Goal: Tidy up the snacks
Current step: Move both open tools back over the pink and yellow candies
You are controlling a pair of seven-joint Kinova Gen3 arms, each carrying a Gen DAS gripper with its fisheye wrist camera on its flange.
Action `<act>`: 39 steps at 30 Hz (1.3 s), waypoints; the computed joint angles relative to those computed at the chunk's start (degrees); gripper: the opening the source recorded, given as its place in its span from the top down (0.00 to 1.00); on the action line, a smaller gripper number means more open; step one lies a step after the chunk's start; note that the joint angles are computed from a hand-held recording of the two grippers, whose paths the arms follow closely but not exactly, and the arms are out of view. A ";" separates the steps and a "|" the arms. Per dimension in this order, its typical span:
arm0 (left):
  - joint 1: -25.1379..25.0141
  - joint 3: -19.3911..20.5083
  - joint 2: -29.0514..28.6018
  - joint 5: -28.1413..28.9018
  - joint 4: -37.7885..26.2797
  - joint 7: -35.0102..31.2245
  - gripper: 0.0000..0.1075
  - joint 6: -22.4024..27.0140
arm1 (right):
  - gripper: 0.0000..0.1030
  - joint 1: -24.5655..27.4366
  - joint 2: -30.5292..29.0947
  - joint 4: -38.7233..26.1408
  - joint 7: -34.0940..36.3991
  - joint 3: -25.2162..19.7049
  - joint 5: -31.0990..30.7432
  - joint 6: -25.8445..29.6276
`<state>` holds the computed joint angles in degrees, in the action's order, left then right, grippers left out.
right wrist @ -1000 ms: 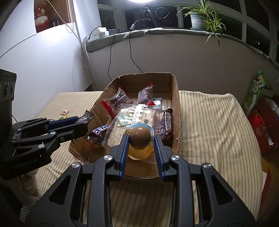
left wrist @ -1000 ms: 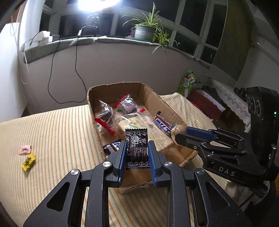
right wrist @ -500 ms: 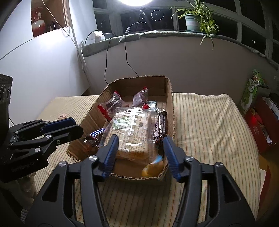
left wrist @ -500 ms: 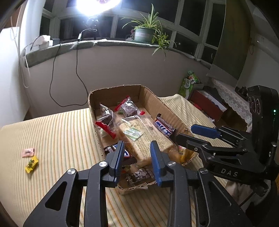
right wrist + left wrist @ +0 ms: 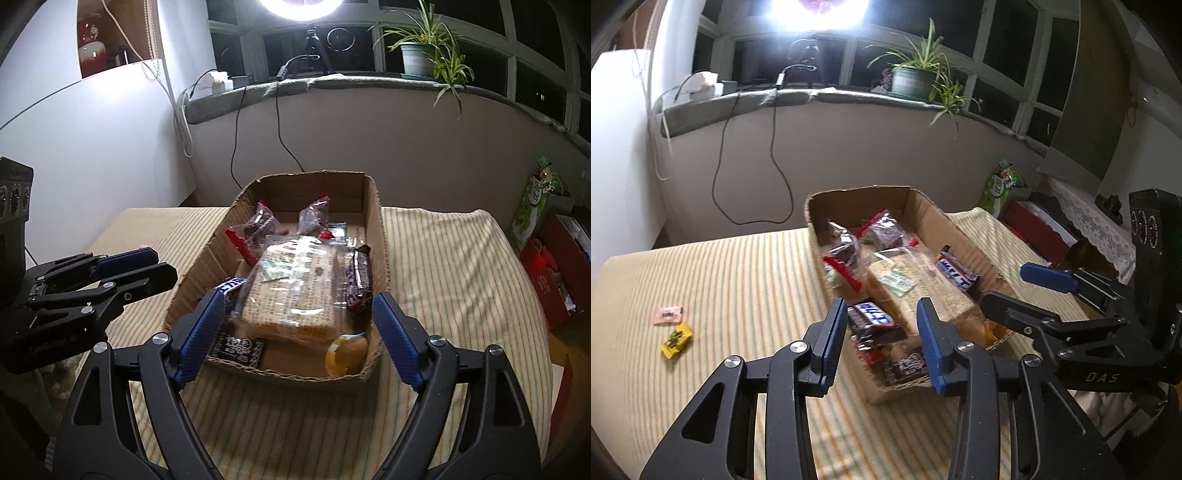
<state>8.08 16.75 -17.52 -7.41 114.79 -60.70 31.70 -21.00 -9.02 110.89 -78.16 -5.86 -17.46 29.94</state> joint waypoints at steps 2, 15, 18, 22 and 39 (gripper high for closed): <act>0.12 -1.22 -0.89 0.54 0.73 -0.46 0.65 0.14 | 0.18 -0.42 -0.09 -0.17 0.21 -0.16 -0.38 0.06; -4.39 -8.74 -8.37 3.82 5.42 -5.68 0.65 3.21 | 0.18 -5.72 0.32 -1.25 3.36 -2.67 -4.08 -0.49; -5.36 -11.09 -10.06 4.72 6.56 -7.74 0.65 3.97 | 0.18 -7.09 1.00 -1.93 3.11 -4.20 -3.70 -0.37; -6.82 -14.37 -11.96 5.97 7.85 -10.54 0.65 4.70 | 0.18 -9.06 2.61 -3.56 1.73 -6.61 -2.36 0.02; -7.78 -29.65 -5.30 14.21 7.70 -31.26 0.76 4.04 | 0.39 -16.44 20.87 -17.78 -13.38 -11.61 7.81 3.57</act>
<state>0.31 -12.90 -22.82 6.80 122.48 -91.97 35.74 -37.44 11.85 93.11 -91.54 -17.46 -9.65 33.51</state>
